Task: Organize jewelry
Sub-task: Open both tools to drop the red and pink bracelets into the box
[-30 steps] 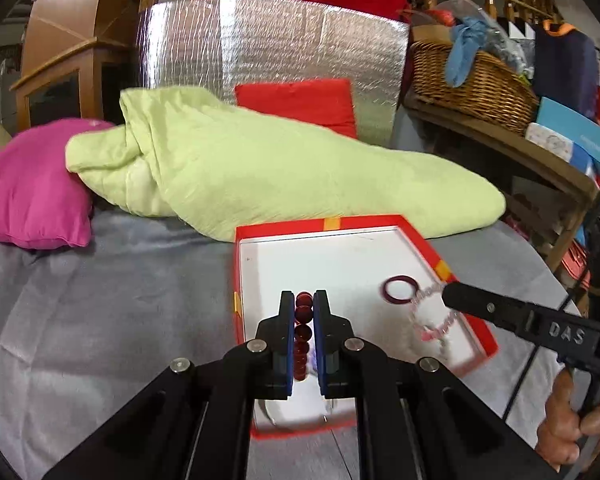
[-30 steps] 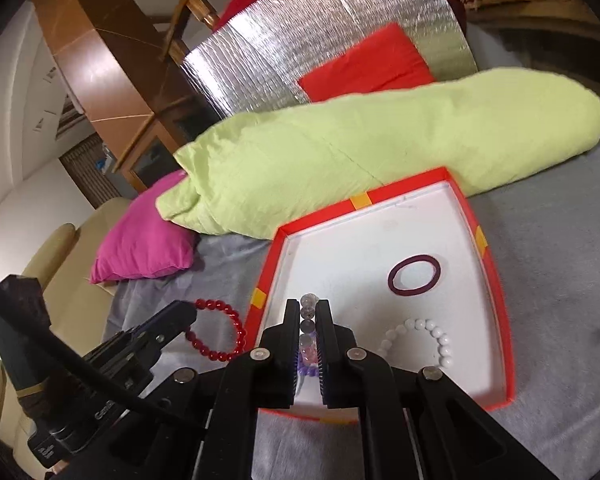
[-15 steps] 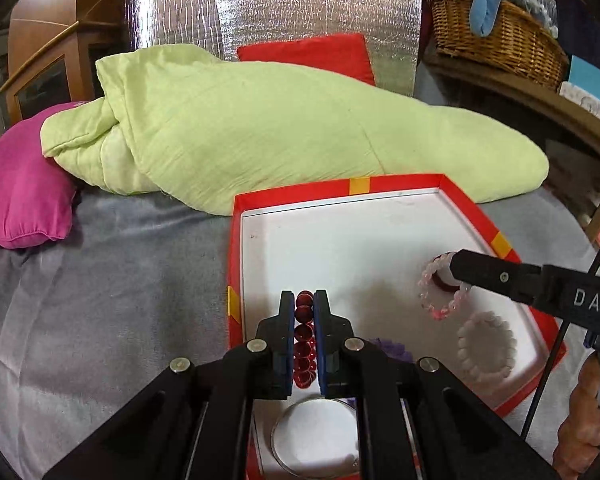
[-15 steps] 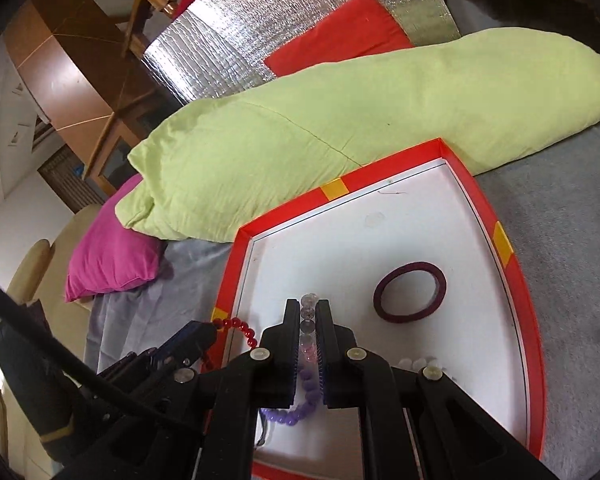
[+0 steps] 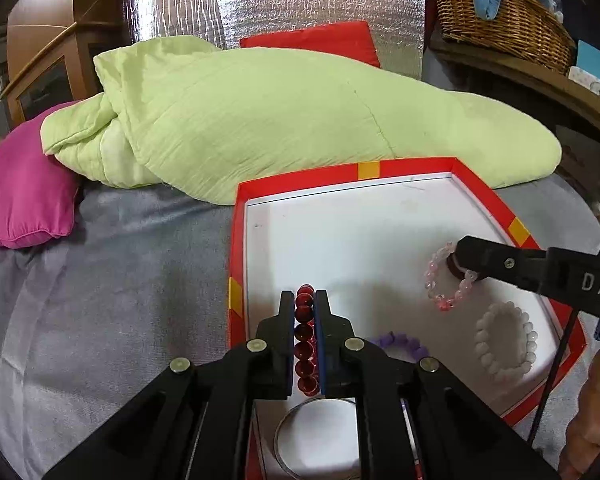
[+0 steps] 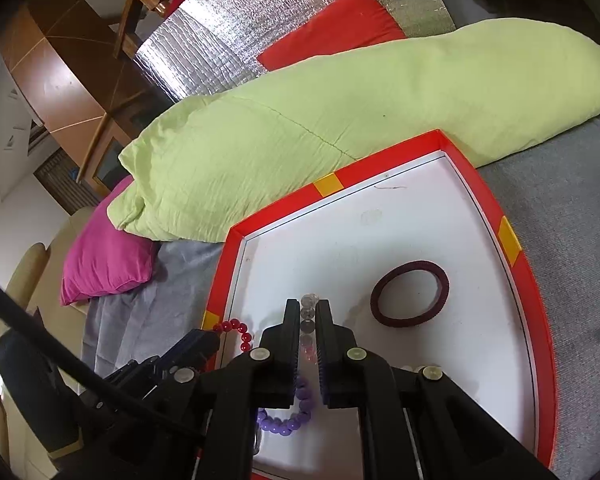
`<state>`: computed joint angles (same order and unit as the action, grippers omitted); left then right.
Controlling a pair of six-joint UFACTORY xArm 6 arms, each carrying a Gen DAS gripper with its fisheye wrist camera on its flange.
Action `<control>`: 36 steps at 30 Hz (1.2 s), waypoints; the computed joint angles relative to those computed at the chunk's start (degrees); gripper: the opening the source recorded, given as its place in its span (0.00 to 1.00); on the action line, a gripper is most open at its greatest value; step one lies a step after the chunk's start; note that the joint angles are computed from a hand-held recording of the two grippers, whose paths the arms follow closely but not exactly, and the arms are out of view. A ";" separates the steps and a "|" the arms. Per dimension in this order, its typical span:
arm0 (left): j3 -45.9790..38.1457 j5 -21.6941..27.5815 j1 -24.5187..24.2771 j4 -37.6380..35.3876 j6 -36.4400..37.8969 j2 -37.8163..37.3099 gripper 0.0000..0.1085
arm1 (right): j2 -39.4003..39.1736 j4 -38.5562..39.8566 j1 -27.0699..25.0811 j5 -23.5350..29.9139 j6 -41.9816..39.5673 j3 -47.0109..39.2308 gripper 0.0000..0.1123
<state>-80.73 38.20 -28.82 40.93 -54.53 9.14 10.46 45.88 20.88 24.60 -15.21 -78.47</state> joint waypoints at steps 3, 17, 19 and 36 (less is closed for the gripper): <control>-0.80 1.88 -0.32 0.45 -0.14 0.44 0.10 | -0.14 -0.10 -0.25 -0.52 1.22 0.36 0.11; -4.23 15.03 -5.11 5.84 -1.06 0.32 0.60 | -3.62 -2.61 -2.63 1.23 5.27 2.84 0.17; -3.96 15.42 -5.78 6.35 -1.48 -0.35 0.60 | -4.65 -3.08 -2.68 1.30 5.41 3.74 0.18; 1.32 19.71 -10.19 8.53 -5.36 -6.15 0.63 | -13.51 -5.26 -3.27 2.80 5.07 11.27 0.18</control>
